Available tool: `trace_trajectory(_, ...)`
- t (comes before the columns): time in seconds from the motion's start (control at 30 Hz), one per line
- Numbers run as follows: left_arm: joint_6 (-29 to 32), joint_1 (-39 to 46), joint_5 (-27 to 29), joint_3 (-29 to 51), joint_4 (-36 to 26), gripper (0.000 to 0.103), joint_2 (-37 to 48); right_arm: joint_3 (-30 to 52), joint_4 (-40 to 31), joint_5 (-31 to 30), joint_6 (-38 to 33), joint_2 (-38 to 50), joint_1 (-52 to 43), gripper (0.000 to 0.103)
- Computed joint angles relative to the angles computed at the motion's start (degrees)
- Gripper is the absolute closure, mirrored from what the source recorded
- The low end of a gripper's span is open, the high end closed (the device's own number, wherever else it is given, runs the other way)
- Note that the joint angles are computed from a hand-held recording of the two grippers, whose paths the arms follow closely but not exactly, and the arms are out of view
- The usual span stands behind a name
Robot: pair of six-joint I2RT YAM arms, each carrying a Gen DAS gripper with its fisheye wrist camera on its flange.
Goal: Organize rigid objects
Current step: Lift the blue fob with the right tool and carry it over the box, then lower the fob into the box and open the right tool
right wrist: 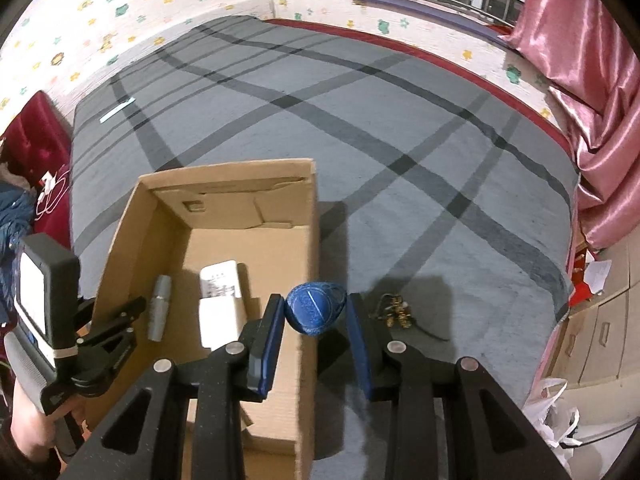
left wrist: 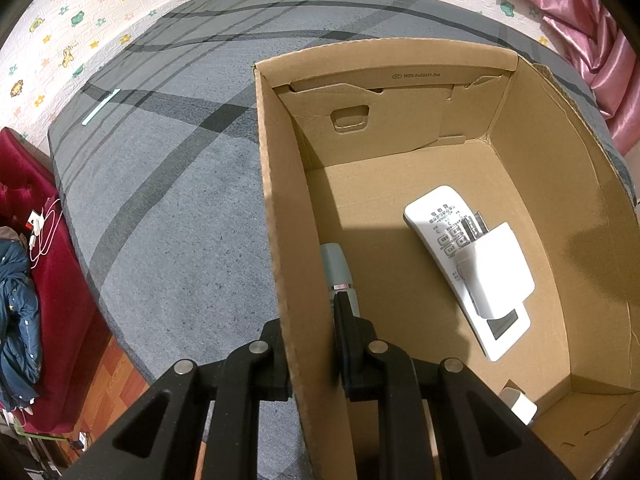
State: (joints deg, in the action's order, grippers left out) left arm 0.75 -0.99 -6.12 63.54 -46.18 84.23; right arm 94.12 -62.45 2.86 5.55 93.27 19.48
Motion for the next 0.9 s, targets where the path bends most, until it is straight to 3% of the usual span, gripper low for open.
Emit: trace_trajectory(0.9,0.4,0.6,0.6,0.1,-0.1,0.086,-0.2,-9.1,5.6,-2.0,6.4,3.0,11.9,0.07)
